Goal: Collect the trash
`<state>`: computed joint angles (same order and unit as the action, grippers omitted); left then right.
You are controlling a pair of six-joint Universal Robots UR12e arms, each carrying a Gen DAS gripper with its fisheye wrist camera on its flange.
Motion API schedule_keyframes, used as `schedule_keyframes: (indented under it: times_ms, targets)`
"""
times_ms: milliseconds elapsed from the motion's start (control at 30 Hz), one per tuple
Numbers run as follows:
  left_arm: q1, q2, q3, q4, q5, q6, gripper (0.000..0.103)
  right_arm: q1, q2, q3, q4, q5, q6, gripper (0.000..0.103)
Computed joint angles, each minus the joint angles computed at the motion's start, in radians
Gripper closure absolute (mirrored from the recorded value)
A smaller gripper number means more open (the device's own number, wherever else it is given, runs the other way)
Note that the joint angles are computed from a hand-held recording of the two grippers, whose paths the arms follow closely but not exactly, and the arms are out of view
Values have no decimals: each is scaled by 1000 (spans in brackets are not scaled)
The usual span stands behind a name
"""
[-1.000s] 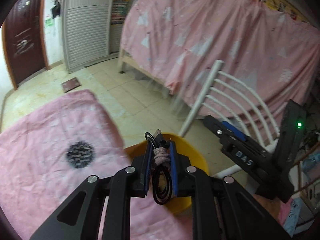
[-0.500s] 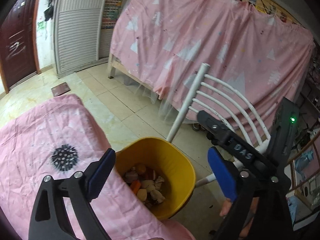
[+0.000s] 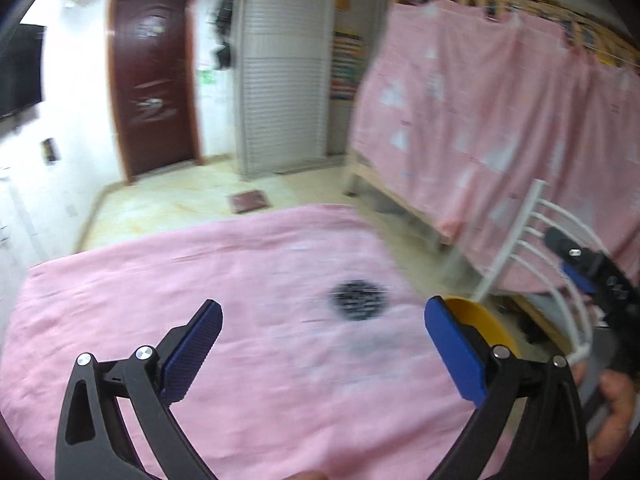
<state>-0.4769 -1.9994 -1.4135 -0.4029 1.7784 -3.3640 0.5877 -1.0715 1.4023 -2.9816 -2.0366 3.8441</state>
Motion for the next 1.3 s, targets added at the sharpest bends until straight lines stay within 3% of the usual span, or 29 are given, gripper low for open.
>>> schedule_keyframes:
  times_ms: [267, 533, 867, 1300]
  targets:
    - [56, 81, -125, 41, 148, -98, 9, 58, 99, -157, 9, 102, -173, 6]
    - [113, 154, -244, 80, 203, -152, 9, 103, 176, -281, 61, 212, -277, 6]
    - [156, 194, -325, 105, 218, -156, 9, 124, 225, -358, 153, 242, -308, 6]
    - [173, 192, -339, 104, 179, -178, 9, 119, 228, -364, 164, 254, -313, 6]
